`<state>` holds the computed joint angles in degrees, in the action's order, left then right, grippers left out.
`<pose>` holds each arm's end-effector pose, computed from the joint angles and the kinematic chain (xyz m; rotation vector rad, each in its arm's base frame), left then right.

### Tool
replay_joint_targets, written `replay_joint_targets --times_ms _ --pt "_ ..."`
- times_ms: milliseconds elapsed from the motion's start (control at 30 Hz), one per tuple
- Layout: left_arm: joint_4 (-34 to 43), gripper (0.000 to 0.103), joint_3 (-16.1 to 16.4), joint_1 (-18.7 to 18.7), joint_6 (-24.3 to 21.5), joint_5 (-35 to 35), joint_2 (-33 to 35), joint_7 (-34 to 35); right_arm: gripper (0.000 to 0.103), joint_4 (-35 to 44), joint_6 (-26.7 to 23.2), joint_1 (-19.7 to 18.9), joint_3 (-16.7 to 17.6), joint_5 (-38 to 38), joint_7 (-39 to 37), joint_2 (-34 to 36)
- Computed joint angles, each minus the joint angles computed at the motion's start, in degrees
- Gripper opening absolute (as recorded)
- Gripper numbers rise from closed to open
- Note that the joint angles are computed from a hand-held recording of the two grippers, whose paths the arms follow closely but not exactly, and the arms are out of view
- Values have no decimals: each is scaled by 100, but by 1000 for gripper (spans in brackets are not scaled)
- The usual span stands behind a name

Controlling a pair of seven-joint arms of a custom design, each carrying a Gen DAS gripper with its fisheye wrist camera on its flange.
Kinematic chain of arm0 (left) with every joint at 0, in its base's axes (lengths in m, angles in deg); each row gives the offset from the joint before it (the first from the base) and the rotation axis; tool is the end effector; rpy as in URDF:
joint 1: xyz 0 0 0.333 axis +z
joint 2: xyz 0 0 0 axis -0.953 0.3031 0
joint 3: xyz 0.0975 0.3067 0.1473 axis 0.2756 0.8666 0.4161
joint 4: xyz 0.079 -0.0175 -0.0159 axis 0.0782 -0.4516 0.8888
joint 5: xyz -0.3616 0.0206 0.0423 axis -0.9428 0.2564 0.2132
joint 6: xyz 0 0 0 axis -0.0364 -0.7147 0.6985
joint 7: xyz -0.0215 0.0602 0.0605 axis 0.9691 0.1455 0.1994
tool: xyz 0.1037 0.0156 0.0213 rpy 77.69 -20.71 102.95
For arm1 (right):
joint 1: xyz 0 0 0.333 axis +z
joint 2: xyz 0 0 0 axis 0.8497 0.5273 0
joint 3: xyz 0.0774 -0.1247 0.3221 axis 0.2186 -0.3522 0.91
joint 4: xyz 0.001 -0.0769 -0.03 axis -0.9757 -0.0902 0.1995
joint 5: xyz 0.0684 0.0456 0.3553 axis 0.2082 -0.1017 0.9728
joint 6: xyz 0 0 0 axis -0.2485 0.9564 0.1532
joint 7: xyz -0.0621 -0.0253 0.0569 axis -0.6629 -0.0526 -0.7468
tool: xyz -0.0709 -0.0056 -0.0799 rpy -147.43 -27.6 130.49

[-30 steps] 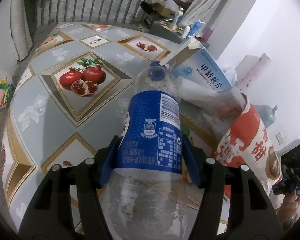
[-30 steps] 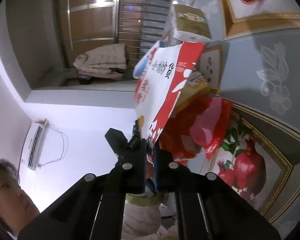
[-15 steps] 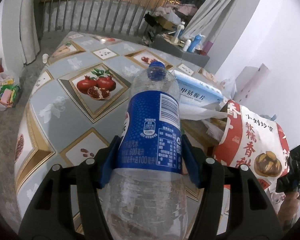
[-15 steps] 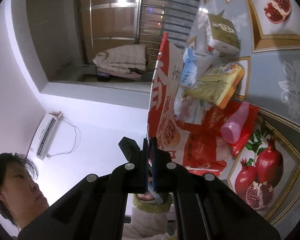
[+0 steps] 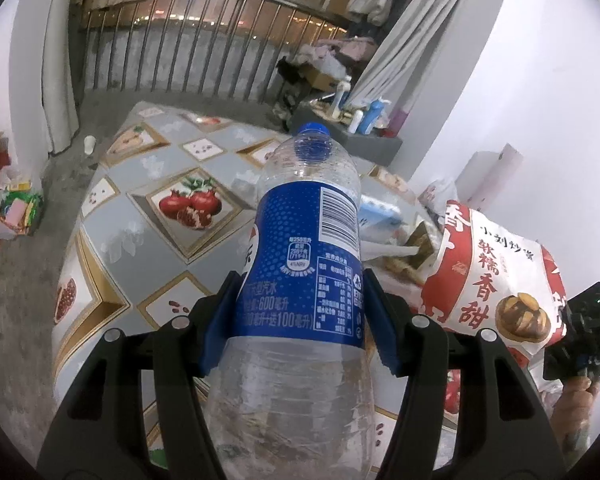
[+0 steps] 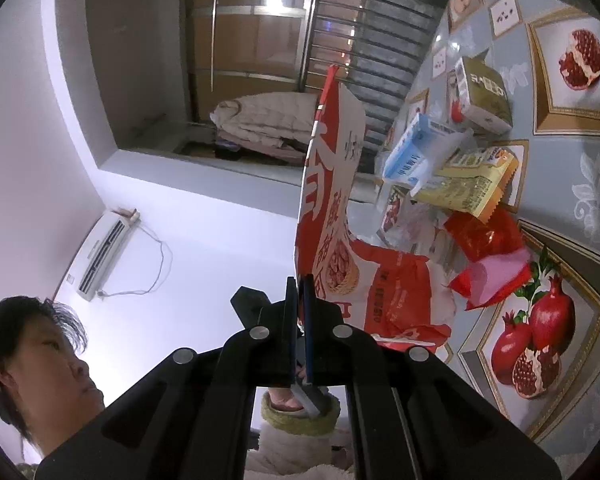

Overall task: Collect trash
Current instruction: 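Carry the snack bag with the right gripper while the left carries the bottle over the wastebasket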

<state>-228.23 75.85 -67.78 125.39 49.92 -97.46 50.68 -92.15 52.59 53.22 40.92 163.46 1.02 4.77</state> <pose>0.3823 -0.0076 0.6304 -2.1727 0.9706 -0.9056 0.6630 0.1590 0.5639 -1.4287 0.8636 1.2218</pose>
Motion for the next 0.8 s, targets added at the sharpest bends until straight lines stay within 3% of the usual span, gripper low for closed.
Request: replay_joint_targets --times_ms 400,800 --pt "475 57 -284 10 119 328 98 -88 3 -349 10 -321 -159 399 -373 -338" --pt "1377 57 -322 -381 609 276 1042 313 3 -638 409 -574 -423 726 -585 -562"
